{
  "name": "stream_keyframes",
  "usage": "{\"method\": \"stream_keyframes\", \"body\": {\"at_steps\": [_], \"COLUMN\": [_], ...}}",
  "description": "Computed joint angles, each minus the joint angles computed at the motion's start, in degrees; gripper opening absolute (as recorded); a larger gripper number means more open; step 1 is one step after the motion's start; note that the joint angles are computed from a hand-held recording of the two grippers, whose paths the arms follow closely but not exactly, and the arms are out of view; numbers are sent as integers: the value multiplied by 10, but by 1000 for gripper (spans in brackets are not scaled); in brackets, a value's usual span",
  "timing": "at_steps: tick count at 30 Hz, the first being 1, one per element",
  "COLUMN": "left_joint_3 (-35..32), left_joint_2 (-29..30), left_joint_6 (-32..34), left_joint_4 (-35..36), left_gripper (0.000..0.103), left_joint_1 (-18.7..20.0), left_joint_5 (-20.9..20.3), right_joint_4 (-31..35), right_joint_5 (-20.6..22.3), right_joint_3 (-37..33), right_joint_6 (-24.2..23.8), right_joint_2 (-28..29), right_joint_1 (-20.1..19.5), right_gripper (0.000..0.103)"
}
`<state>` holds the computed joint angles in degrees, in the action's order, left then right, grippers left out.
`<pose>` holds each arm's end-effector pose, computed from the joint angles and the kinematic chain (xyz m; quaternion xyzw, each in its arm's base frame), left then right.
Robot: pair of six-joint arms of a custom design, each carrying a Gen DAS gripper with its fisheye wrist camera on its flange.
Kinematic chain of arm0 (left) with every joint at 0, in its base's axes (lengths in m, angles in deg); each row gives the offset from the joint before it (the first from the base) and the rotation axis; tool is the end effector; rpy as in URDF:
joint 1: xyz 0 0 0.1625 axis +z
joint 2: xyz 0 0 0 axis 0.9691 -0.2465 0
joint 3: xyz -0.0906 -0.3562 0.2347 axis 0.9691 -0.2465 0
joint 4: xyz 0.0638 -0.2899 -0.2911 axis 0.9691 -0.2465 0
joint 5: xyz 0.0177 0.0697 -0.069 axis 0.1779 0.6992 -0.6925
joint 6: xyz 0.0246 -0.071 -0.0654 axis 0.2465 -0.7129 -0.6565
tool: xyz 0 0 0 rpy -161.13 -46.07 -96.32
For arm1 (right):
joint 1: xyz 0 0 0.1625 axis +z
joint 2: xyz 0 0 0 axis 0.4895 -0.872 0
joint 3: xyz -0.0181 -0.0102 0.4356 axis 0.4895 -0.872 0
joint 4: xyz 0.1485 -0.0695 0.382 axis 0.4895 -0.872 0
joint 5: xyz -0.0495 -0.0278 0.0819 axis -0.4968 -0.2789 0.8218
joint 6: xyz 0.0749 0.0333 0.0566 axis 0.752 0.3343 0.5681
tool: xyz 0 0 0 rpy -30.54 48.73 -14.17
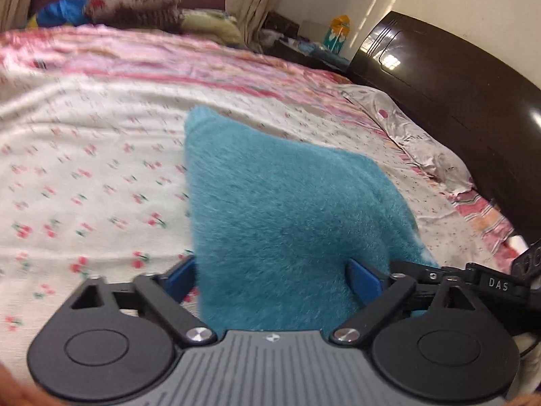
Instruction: Fold small clothes
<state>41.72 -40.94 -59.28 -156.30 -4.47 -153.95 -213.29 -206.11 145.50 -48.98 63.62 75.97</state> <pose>-0.0358 -0.5287 0.2250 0.3623 0.9167 -0.1671 0.0220 0.1909 -0.3848 -0.0006 -0.1206 -0.8393 0.5205 0.1005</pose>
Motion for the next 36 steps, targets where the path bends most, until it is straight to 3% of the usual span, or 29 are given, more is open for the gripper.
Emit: {"method": "stream_keyframes", "body": {"at_steps": [3,8,13,14,16,19,23,27,29,30,33,36], "left_joint_3": [3,24,60,60,62,65,44,6,-8,-11,-19,-21], "left_joint_2": [1,-42,-99,-100,-94,-91,-88,-68,-44,-35,-16,2], "left_joint_6": [-6,13,33,37,50,54,59,36,36,40,51,59], "left_joint_4": [-2,16,27,30,26,22,23,22,30,31,40,37], "left_gripper": [101,86,86,86,86,86,85,86,86,86,101,103], "left_joint_1": [-2,5,-1,-4,-11,-27,-16,3,-1,-2,-3,-9], "left_joint_5": [-1,-11,9,14,23,36,29,5,14,18,8,18], "right_joint_4": [-1,-28,-21,-17,12,14,6,33,50,57,55,48], "right_joint_5": [40,99,143,147,104,102,107,41,32,33,57,103], "right_joint_3": [-3,15,20,20,17,31,40,25,16,13,17,15], "right_joint_6": [6,30,45,45,38,56,66,22,14,14,16,20], "right_joint_2": [-2,5,8,9,-1,-16,-18,-28,-29,-31,-36,-34], "right_joint_1": [-19,-33,-28,-26,-10,-21,-24,11,11,8,-6,-36], "right_gripper": [82,68,66,63,60,58,61,73,77,78,82,88]}}
